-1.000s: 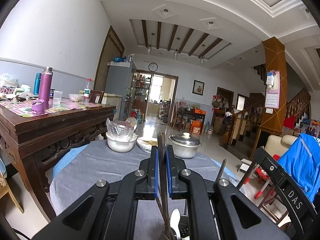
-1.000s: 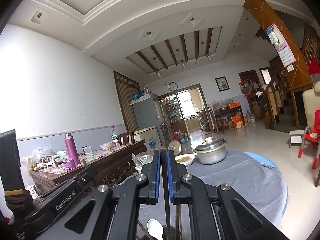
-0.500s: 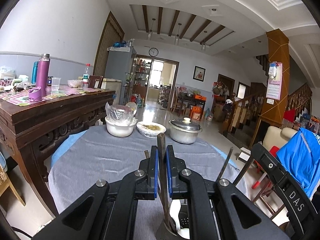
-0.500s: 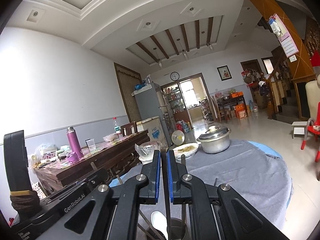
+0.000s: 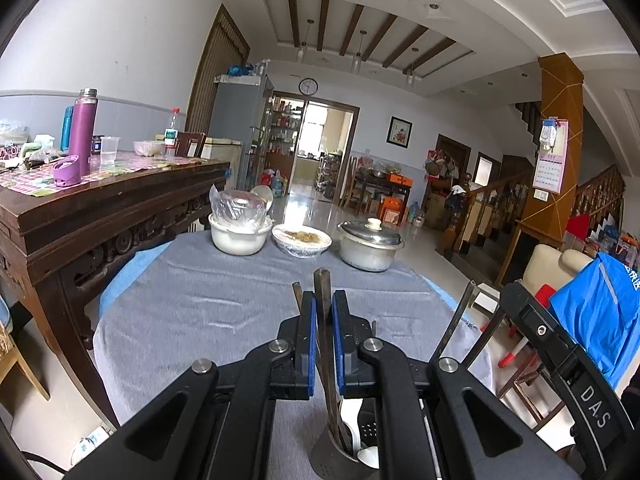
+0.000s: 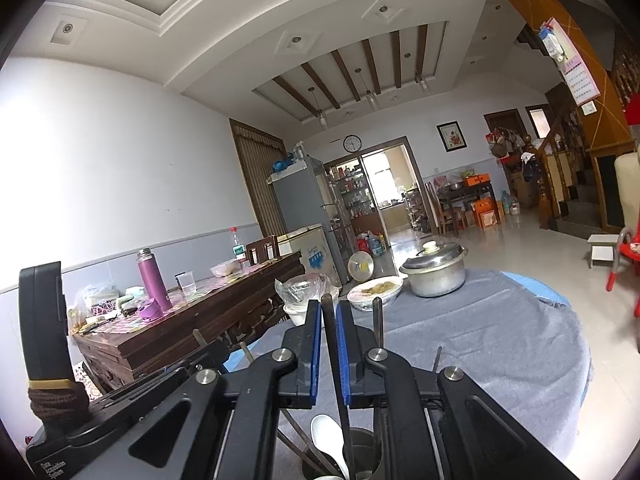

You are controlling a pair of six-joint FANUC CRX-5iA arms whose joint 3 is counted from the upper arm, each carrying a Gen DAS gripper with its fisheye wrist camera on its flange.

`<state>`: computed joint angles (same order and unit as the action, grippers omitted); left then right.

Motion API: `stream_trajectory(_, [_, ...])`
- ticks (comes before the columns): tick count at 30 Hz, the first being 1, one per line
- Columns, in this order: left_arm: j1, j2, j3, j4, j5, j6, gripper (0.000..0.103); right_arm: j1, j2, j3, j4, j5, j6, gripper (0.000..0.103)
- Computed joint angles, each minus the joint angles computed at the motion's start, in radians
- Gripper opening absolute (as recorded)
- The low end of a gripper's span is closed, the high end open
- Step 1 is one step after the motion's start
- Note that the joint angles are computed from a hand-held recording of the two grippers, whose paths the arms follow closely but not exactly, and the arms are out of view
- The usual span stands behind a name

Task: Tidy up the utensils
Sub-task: 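Lower the chopsticks into the dark cup and open both grippers, then withdraw both open grippers up and away from the dark cup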

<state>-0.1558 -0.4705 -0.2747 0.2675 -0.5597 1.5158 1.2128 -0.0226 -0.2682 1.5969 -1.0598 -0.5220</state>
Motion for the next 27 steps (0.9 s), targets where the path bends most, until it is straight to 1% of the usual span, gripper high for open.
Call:
stream_trajectory(2, [0.008,0.004,0.001,0.026,-0.017,-0.020,0.009,0.000,-0.002,0.000,0.000,0.000,-0.007,0.010])
stream_trajectory(3, [0.012,0.004,0.002,0.032,-0.026,-0.025,0.011,-0.001,-0.004,-0.001,0.001,-0.002,-0.008,0.010])
stream_trajectory(4, [0.017,0.003,0.000,0.045,-0.033,-0.037,0.020,-0.003,-0.009,-0.006,0.007,-0.003,-0.019,0.010])
stream_trajectory(5, [0.023,0.003,-0.001,0.056,-0.040,-0.046,0.028,-0.004,-0.014,-0.012,0.015,-0.001,-0.038,0.013])
stream_trajectory(6, [0.028,0.003,0.000,0.058,-0.048,-0.045,0.047,-0.006,-0.021,-0.021,0.023,0.004,-0.054,0.029])
stream_trajectory(7, [0.031,0.000,0.001,0.052,-0.051,-0.038,0.059,-0.008,-0.027,-0.027,0.030,0.003,-0.071,0.053])
stream_trajectory(8, [0.032,-0.001,0.001,0.045,-0.049,-0.030,0.060,-0.007,-0.029,-0.032,0.039,-0.010,-0.084,0.063])
stream_trajectory(9, [0.034,-0.006,-0.003,0.046,-0.044,-0.035,0.060,-0.005,-0.030,-0.036,0.050,-0.023,-0.095,0.065])
stream_trajectory(11, [0.038,-0.011,-0.005,0.041,-0.043,-0.043,0.061,-0.006,-0.037,-0.051,0.082,-0.045,-0.114,0.065])
stream_trajectory(12, [0.039,-0.012,-0.006,0.039,-0.044,-0.045,0.063,-0.002,-0.037,-0.051,0.083,-0.065,-0.109,0.065])
stream_trajectory(14, [0.043,-0.020,-0.010,0.033,-0.049,-0.046,0.066,0.002,-0.040,-0.050,0.070,-0.082,-0.097,0.065])
stream_trajectory(16, [0.049,-0.029,-0.016,0.023,-0.060,-0.050,0.073,0.006,-0.048,-0.060,0.053,-0.114,-0.109,0.065])
stream_trajectory(18, [0.058,-0.038,-0.022,0.012,-0.075,-0.053,0.074,0.010,-0.058,-0.068,0.028,-0.135,-0.107,0.065])
stream_trajectory(21, [0.071,-0.052,-0.026,-0.024,-0.112,-0.034,0.077,0.026,-0.072,-0.081,-0.027,-0.191,-0.101,0.065])
stream_trajectory(24, [0.092,-0.050,-0.016,-0.037,-0.184,-0.020,0.078,0.037,-0.094,-0.094,-0.085,-0.228,-0.103,0.065])
stream_trajectory(27, [0.103,-0.041,-0.004,-0.046,-0.237,0.001,0.078,0.049,-0.120,-0.107,-0.144,-0.253,-0.134,0.065])
